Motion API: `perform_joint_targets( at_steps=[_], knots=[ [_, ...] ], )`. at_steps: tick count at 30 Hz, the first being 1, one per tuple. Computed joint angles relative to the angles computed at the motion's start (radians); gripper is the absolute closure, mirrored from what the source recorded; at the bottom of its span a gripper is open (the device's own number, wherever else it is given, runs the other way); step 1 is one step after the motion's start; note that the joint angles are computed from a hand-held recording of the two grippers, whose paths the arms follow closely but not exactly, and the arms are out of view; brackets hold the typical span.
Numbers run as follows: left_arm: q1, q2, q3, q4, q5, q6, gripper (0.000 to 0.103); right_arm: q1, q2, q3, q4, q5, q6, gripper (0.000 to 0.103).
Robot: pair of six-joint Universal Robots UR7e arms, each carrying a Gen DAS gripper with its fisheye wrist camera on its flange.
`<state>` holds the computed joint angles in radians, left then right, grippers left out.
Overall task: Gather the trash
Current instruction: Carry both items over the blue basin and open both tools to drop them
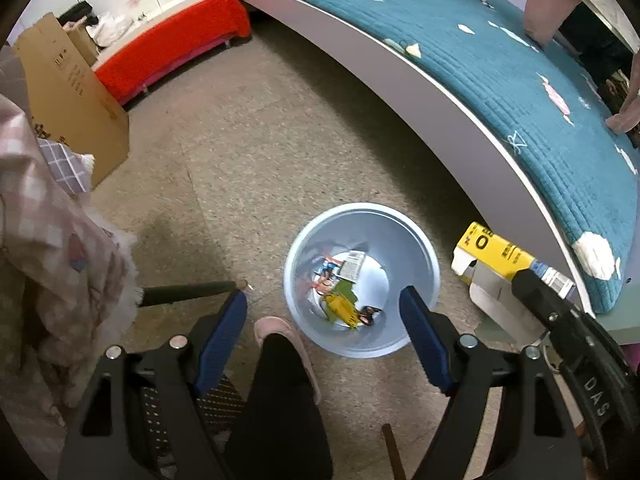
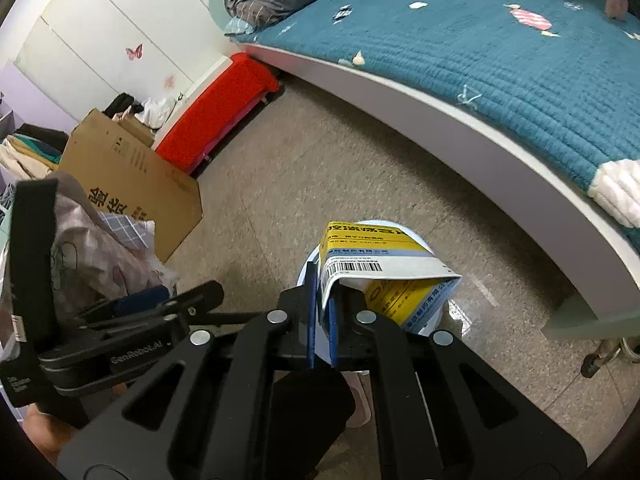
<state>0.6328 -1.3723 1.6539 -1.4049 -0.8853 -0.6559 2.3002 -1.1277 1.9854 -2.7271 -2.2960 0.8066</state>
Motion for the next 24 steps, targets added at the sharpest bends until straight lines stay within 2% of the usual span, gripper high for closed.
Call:
perform_joint_targets(
  at_steps=[8, 10, 12, 13, 14, 24],
  knots=[
    [0.002, -0.001, -0.016, 0.06, 0.047, -0.045, 0.026, -0.012, 0.055, -0.049, -0.006, 0.024, -0.025, 0.097],
    [0.002, -0.001, -0.022, 0.074, 0.054, -0.062, 0.026, -0.019, 0.065, -0.059, -0.01, 0.039, -0.031, 0.094],
    [0.003, -0.004, -0.025, 0.078, 0.054, -0.072, 0.025, -0.023, 0.069, -0.062, -0.019, 0.043, -0.035, 0.069],
    [0.002, -0.004, -0.027, 0.091, 0.064, -0.09, 0.025, -0.02, 0.068, -0.06, -0.019, 0.024, -0.017, 0.062],
    [0.004, -0.006, -0.028, 0.09, 0.061, -0.093, 0.022, -0.021, 0.062, -0.049, -0.046, 0.028, -0.018, 0.05],
    [-0.025, -0.015, -0.022, 0.092, 0.031, -0.091, 0.022, -0.001, 0.024, -0.026, -0.034, 0.027, 0.03, 0.047]
  ],
)
